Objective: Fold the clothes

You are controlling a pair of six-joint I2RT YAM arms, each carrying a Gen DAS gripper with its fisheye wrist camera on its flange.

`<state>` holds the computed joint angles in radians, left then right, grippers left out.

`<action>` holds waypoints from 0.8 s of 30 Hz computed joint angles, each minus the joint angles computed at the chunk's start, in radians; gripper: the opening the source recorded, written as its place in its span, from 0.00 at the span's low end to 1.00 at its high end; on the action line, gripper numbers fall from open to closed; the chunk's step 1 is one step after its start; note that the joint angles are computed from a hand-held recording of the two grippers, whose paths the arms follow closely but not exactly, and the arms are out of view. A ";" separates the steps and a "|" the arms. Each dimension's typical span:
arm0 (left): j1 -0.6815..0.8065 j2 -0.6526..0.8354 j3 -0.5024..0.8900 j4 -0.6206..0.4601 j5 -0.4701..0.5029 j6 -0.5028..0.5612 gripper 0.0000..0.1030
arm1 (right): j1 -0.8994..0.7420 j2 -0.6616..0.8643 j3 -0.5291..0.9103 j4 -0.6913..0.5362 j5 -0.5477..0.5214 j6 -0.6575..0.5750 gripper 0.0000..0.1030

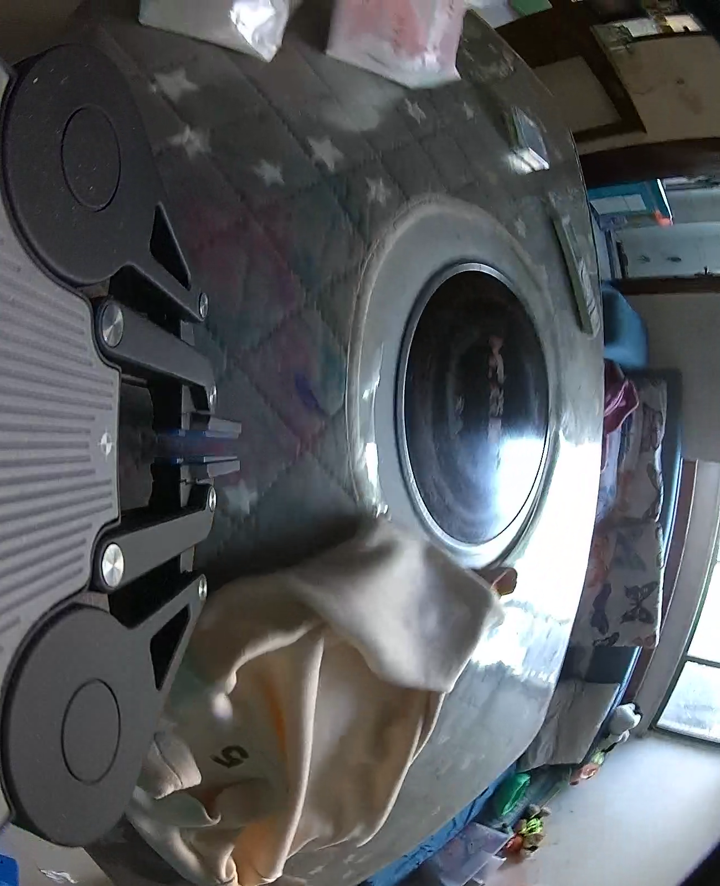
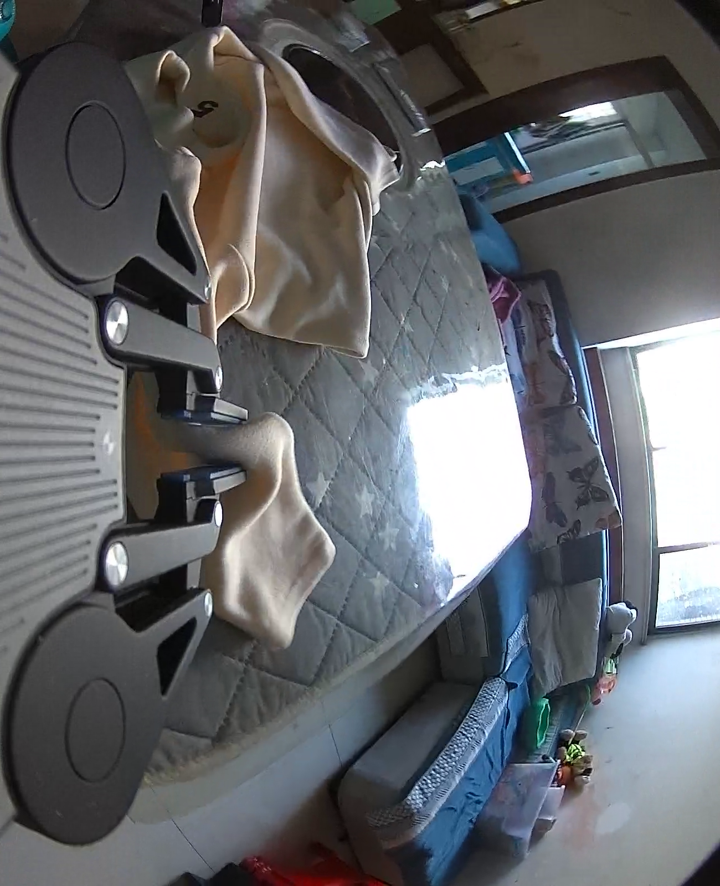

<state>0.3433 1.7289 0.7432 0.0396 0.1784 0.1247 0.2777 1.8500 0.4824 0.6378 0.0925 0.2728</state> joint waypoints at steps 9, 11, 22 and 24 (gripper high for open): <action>-0.132 -0.006 0.036 0.128 -0.004 0.028 0.49 | -0.022 -0.156 0.002 -0.106 0.040 -0.073 0.27; -0.189 0.025 0.067 0.160 -0.024 0.051 0.50 | -0.028 -0.134 0.044 -0.119 0.015 -0.080 0.27; -0.402 0.359 0.384 0.143 -0.243 0.141 0.54 | -0.014 0.167 0.388 -0.223 -0.153 -0.115 0.27; -0.412 0.406 0.428 0.131 -0.280 0.150 0.42 | -0.019 0.212 0.436 -0.241 -0.189 -0.105 0.27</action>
